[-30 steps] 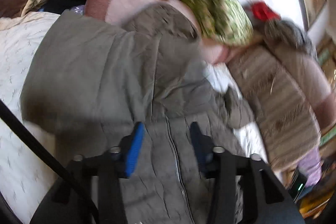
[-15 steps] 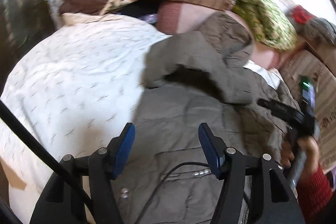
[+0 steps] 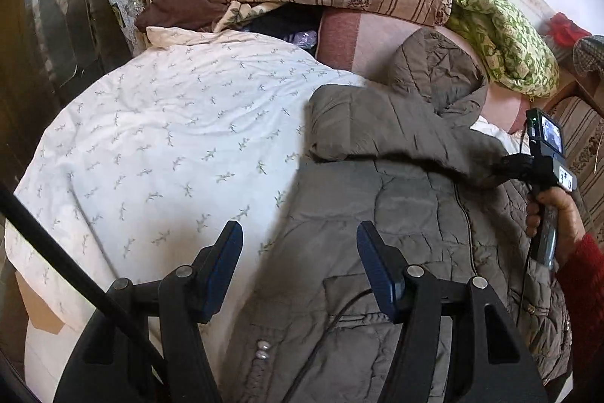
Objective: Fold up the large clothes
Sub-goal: 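Move the right tool to the other sleeve cuff by the striped cushion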
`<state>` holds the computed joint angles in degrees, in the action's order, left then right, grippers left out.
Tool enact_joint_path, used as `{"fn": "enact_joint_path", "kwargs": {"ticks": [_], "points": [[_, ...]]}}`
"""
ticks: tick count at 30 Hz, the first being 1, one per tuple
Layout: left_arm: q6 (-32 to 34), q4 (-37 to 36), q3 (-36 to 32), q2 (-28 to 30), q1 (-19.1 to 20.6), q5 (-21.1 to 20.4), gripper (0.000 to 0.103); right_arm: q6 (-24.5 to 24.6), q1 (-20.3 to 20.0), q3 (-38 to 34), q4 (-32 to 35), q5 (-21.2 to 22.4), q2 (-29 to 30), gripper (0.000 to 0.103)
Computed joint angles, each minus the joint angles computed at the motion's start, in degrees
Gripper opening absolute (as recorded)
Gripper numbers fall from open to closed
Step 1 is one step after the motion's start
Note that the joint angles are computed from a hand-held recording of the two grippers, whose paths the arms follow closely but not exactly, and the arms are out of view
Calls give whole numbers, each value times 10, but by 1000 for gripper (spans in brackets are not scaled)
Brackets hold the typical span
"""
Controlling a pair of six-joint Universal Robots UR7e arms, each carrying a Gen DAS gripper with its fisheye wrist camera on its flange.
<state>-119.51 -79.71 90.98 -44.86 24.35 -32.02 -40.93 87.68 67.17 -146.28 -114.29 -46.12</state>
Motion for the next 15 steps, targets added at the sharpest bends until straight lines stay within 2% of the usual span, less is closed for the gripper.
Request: {"fn": "enact_joint_path", "kwargs": {"ticks": [2,4,7,9,11,15], "points": [[10,-2,-9,9,1,-4,62,-1,-2,-36,-22,-39,23,22],[11,8,-24,19,1,-9,62,16,-7,-82,-15,-64,47,22],[15,15,-41,29,-2,-13,62,46,-19,-129,51,-61,62,29],[20,35,-63,42,-7,-12,62,39,-21,-130,49,-56,63,39],[27,48,-79,51,-12,-9,62,34,-24,-103,32,-32,40,40],[59,40,-107,70,-17,1,64,24,-50,-38,55,78,-48,42]]}}
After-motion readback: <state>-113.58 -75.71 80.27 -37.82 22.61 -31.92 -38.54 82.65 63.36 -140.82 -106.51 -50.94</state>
